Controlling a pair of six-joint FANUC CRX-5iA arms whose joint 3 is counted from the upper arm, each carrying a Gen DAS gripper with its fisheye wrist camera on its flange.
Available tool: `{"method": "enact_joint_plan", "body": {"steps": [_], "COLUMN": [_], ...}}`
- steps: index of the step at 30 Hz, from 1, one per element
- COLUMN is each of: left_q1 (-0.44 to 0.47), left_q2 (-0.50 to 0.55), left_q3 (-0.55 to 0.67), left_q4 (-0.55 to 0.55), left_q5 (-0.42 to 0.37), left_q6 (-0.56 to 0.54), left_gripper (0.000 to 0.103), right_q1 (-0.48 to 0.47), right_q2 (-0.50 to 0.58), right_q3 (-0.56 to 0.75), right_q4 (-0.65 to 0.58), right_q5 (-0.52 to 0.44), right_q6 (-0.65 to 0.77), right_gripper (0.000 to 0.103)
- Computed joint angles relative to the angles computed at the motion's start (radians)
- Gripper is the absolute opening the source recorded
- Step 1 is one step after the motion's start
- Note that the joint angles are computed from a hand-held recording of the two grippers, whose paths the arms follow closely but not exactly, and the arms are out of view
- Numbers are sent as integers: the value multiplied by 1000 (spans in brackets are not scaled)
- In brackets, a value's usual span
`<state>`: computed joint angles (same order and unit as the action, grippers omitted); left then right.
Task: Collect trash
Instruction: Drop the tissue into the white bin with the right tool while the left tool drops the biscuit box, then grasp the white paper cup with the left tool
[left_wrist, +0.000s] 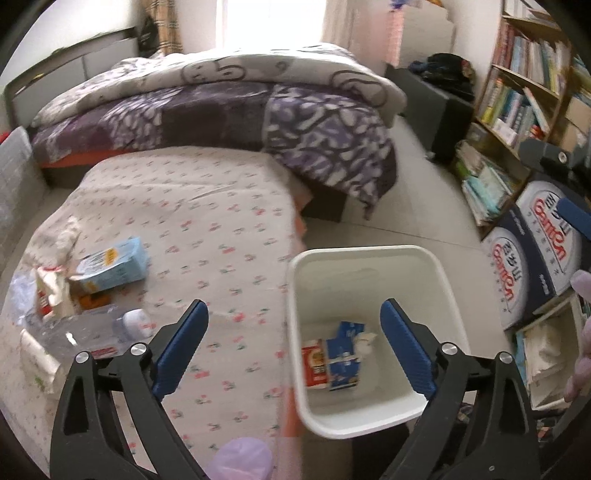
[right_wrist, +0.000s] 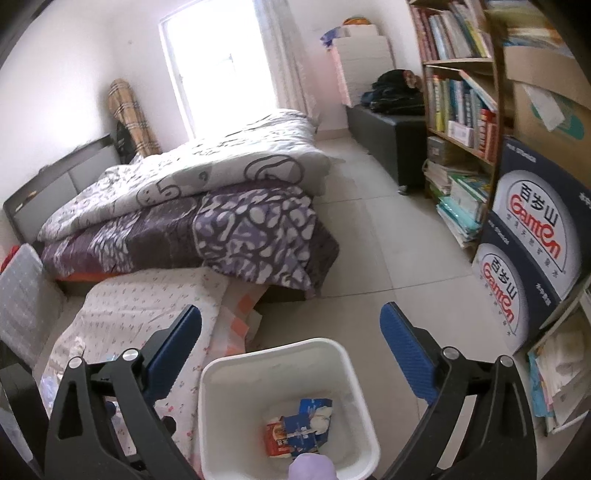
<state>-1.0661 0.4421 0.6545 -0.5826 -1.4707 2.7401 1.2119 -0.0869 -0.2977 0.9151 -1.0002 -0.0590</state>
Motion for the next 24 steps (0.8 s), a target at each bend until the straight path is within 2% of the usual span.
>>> {"method": "enact_joint_plan", "body": {"steps": [5, 8, 14, 19, 24], "left_q1": [9, 20, 64, 62, 76], "left_q2": [-51, -77, -200, -292, -409], "left_q3": [-64, -104, -273, -373, -512], "left_q4": [-14, -9, 56, 51, 82], "left_q5": [-61, -125, -195, -274, -261], "left_q6": [61, 109, 345, 517, 690], "left_gripper": [92, 93, 93, 93, 93], "right_q1": [25, 40, 67, 91, 114], "right_q2": [58, 94, 158, 206, 261], "right_q3": [58, 95, 167, 223, 286], "right_q4": [-33, -58, -104, -134, -168], "right_q5": [19, 32, 59, 70, 75], "right_q6": [58, 97, 165, 216, 276], "right_gripper": [95, 95, 95, 95, 95]}}
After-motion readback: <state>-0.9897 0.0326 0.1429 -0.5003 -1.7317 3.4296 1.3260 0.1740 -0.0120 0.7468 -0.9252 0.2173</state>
